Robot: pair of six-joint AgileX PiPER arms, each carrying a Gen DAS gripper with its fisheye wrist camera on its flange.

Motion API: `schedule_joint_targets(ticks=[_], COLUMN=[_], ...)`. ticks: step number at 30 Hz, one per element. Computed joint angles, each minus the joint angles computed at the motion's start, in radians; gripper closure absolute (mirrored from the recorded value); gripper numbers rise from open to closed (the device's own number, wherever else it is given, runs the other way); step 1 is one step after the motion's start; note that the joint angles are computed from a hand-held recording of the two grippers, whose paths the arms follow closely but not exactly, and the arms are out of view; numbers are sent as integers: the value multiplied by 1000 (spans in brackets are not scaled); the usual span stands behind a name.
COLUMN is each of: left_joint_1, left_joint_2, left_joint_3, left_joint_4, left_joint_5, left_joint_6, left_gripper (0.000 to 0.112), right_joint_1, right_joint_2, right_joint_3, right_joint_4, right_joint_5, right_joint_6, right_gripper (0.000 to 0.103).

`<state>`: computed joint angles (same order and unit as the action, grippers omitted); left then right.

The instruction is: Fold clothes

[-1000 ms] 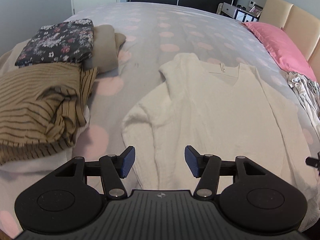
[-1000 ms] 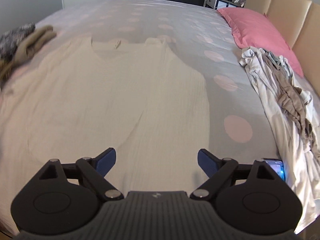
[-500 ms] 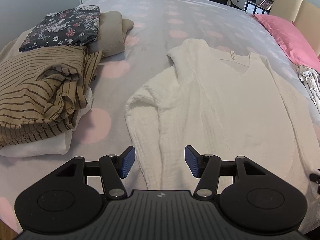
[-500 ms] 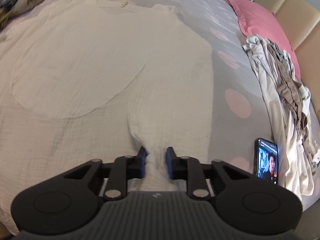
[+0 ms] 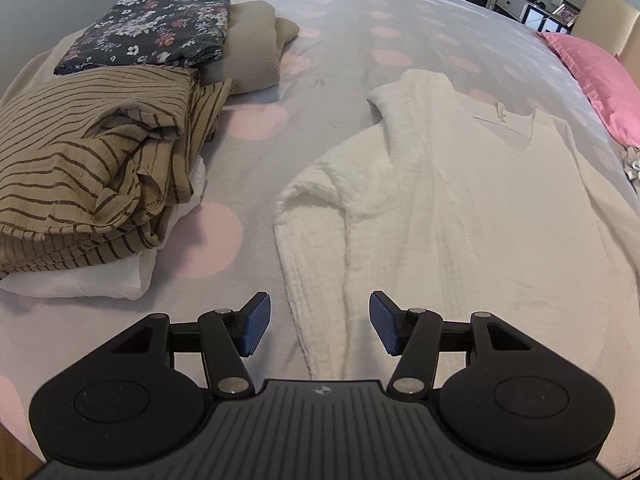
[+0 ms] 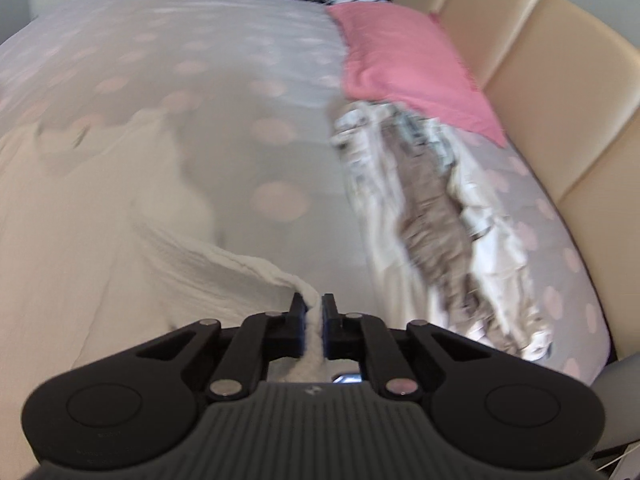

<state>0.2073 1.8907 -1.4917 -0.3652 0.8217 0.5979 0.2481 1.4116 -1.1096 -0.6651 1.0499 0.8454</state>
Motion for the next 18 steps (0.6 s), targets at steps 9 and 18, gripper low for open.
schedule_joint_targets(ticks=[9,18], left_joint_1=[-29,-61], left_joint_2=[42,78], left_joint_3=[-44,-67], left_joint_4=[74,222], left_joint_5=[-52,-112], left_joint_6=[-110,-231], left_gripper=[59,59], right_joint_1=[-366,-524], right_joint_2=[182,491], right_joint_3=[-206,-521], right_joint_4=[-24,-70], right_joint_5=[-95,-41], right_joint_6=[-65,-27], right_gripper=[95,94])
